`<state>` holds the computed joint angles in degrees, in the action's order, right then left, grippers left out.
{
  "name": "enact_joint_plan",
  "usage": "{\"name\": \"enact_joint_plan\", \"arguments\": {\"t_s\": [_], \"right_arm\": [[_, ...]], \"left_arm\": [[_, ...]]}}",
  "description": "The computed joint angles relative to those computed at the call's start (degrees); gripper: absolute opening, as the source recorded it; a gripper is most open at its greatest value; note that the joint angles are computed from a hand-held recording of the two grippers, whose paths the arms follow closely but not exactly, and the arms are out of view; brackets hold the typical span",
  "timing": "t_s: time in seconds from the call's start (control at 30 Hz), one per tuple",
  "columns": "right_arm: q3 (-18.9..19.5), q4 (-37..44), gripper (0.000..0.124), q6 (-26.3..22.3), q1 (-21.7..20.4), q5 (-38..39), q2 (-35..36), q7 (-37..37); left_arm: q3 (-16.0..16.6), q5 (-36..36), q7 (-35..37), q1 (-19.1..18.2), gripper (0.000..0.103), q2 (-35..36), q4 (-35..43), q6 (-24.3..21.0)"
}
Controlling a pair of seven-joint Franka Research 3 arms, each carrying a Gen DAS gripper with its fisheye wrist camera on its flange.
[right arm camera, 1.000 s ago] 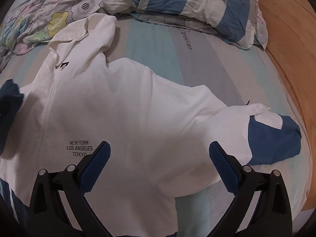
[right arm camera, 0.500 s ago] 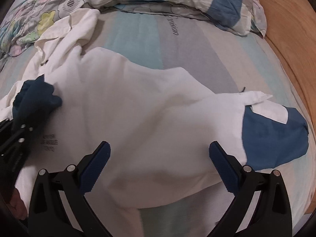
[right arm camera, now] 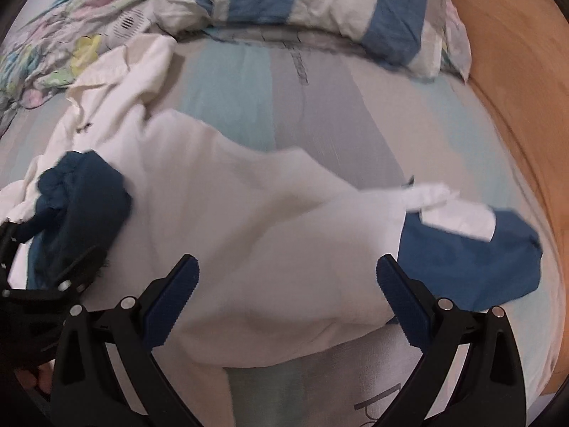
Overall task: Fold large clothes
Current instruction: 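Carry the held sleeve across the jacket body toward the right tool, then lay the sleeve on the jacket with the left tool while the right tool presses it flat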
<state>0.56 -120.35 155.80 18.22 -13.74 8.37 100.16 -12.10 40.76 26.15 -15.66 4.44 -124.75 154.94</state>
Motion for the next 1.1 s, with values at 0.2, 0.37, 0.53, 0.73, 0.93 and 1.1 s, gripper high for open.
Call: {"name": "enact_joint_plan", "arguments": {"t_s": [0.2,0.37,0.53,0.73,0.93,1.1], "right_arm": [[3.57,1.13,0.096,1.61,1.92,5.6,-0.66,-5.03],[4.95,4.4,0.096,2.34,6.54,7.31,3.51,-5.37],[2.55,12.16,0.095,1.19,13.24,2.34,10.86,1.06],[-0.53,24.08,0.095,-4.71,19.01,-2.5,19.87,6.15],[-3.14,32.43,0.06,-11.85,23.8,-8.48,25.89,8.6],[-0.94,30.49,0.019,-12.92,20.16,-2.96,23.91,6.65]], "left_arm": [[0.23,-0.94,0.06,3.43,0.096,-13.55,-11.66,-3.75],[1.17,-2.28,1.97,8.27,0.096,-21.0,-21.39,-8.14],[3.7,-1.21,2.05,15.7,0.096,-25.01,-28.65,-7.03],[2.85,0.81,4.68,19.1,0.096,-22.58,-28.88,-5.28],[3.56,1.07,5.8,19.74,0.097,-20.91,-28.72,-3.31],[3.63,0.26,6.43,20.59,0.097,-21.17,-29.28,-2.47]]}}
